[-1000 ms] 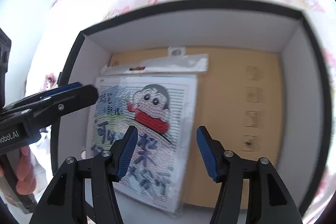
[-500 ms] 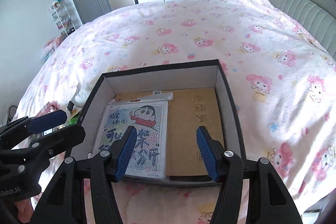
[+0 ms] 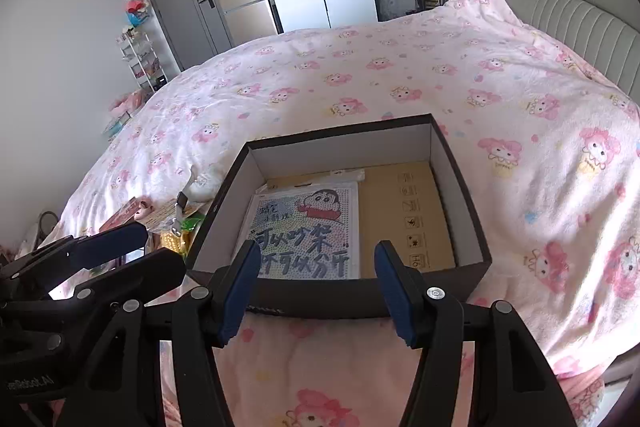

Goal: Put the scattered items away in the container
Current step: 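Move the left gripper back toward the black Smart Devil box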

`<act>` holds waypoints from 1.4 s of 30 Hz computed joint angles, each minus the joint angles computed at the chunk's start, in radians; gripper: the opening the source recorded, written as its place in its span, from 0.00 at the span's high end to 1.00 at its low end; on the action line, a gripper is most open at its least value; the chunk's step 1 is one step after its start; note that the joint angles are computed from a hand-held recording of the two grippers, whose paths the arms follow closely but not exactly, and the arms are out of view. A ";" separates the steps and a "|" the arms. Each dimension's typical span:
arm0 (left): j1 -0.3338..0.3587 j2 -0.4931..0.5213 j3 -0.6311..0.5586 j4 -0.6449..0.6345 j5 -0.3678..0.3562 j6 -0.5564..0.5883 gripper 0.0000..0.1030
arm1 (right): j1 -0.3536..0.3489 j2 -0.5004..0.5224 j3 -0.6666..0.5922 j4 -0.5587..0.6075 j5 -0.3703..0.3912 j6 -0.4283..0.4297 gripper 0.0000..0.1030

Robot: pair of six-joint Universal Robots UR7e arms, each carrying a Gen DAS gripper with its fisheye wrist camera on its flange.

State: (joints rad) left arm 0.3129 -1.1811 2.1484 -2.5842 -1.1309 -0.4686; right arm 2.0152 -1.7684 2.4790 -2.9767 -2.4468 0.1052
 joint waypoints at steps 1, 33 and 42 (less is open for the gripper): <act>-0.002 -0.010 0.006 0.003 0.005 -0.005 0.39 | 0.006 0.007 -0.001 0.001 0.001 0.006 0.46; 0.076 -0.453 0.249 0.175 0.232 -0.256 0.41 | 0.119 0.478 -0.199 -0.015 0.145 -0.132 0.46; 0.181 -0.565 0.304 0.259 0.345 -0.401 0.41 | 0.087 0.678 -0.320 0.014 0.295 -0.193 0.53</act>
